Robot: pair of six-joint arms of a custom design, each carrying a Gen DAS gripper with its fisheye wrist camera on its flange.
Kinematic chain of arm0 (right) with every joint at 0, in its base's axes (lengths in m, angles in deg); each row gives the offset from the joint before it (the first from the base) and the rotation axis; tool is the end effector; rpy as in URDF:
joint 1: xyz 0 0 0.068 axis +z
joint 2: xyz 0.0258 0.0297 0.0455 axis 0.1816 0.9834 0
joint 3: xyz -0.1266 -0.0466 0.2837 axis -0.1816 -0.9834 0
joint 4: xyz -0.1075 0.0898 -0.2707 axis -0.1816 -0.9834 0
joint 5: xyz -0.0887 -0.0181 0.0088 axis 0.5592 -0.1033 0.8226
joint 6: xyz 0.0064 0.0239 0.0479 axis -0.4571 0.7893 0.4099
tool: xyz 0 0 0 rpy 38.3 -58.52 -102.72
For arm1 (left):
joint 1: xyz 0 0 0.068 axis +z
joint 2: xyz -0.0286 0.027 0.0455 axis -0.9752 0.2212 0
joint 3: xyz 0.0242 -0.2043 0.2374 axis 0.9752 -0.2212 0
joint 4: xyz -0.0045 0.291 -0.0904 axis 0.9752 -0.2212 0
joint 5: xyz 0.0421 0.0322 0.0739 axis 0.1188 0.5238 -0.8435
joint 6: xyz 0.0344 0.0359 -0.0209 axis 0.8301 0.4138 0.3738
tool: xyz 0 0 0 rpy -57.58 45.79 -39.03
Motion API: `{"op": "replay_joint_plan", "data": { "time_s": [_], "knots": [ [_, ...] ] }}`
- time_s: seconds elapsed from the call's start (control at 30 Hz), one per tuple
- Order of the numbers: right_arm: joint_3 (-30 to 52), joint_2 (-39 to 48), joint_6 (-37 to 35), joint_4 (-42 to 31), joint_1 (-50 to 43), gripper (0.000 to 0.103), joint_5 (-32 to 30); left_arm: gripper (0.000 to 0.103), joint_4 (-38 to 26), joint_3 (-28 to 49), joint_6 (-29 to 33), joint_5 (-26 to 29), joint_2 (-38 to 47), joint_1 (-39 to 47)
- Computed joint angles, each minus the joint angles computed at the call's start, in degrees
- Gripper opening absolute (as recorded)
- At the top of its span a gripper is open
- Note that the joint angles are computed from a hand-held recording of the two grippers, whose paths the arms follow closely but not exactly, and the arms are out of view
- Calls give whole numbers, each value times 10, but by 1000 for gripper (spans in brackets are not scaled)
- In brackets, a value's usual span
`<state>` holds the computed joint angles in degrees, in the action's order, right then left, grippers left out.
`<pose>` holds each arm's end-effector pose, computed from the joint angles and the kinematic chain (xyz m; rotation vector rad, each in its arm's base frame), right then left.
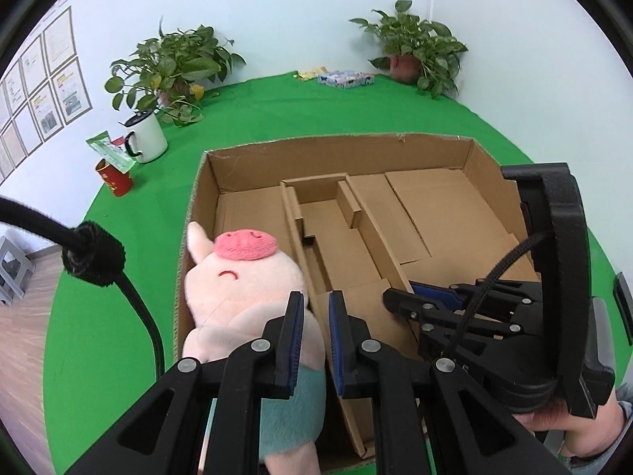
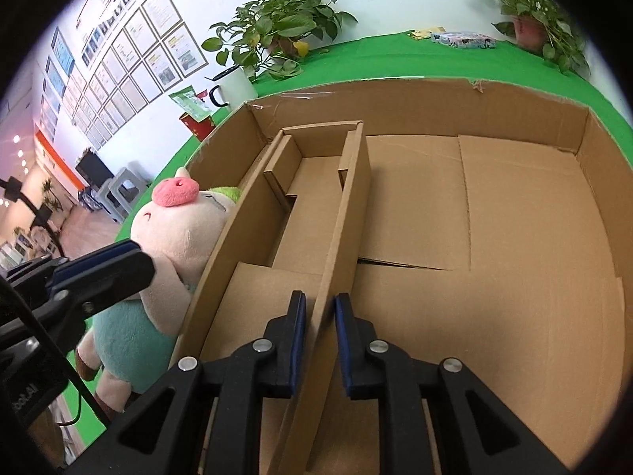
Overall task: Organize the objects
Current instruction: 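Open the left gripper and withdraw from the box, then move both grippers toward the white hair dryer and white device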
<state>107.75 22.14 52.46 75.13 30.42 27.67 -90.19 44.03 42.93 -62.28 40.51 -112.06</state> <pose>0.3197 0.1266 0.1902 -0.4237 2.5058 0.5384 0.3158 -0.2078 0.2593 0.1821 2.4564 -0.0595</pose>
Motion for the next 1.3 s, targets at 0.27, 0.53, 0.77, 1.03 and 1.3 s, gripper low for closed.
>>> {"op": "replay_joint_plan", "data": {
  "time_s": [0.27,0.53,0.77,1.03,1.3],
  "knots": [
    [-94,-186,-29,25,5,77,126,49,22,-63,-25,-82,-114,-61],
    [-163,-355,-45,-34,15,102,209,98,32,-102,-89,-237,-179,-193],
    [-210,-435,-56,-79,-2,102,212,102,-21,-96,-186,-343,-160,-290],
    [-248,-539,-88,-117,-28,102,219,103,-135,-70,-339,-400,-126,-345],
    [-263,-602,-108,-166,-69,102,200,103,-158,-75,-391,-361,-111,-374]
  ]
}}
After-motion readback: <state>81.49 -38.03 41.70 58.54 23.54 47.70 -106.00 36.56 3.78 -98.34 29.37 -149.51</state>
